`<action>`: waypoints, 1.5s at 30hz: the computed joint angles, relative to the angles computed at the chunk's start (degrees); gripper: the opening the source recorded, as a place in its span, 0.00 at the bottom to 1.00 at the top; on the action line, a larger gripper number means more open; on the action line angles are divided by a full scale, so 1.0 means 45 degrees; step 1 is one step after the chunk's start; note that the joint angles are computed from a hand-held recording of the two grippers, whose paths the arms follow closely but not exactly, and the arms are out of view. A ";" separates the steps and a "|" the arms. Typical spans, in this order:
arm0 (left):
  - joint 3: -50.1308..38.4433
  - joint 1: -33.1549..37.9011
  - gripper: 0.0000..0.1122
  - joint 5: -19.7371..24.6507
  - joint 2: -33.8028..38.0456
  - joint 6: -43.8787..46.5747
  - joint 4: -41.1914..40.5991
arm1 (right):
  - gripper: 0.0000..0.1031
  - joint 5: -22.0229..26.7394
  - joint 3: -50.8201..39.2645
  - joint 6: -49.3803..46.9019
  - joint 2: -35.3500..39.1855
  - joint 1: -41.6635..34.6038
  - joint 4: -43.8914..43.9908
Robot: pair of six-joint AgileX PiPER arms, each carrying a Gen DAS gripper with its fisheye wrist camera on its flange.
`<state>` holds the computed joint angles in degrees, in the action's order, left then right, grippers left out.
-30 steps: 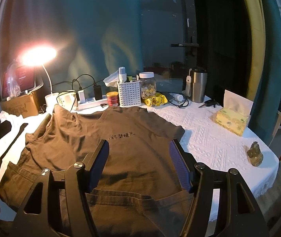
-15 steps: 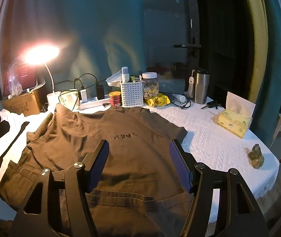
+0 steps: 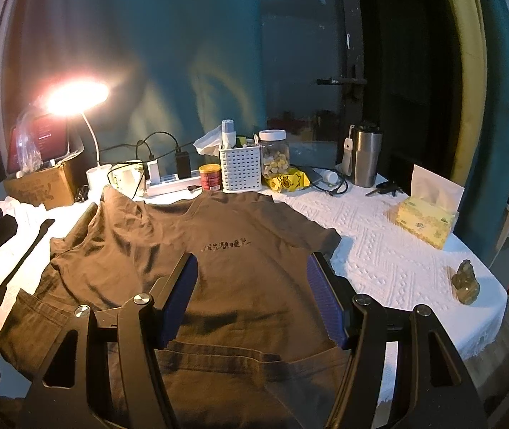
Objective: Fold small clothes
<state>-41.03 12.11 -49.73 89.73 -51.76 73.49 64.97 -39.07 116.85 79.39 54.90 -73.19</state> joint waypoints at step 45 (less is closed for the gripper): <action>-0.4318 -0.3844 0.92 0.4224 0.2279 -0.4551 0.2355 | 0.65 -0.6534 0.0500 -0.2920 -0.0797 -0.8090 -0.0827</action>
<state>-60.46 -5.18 -30.72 99.99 -72.24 84.09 35.56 -36.81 103.71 75.80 18.50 -76.92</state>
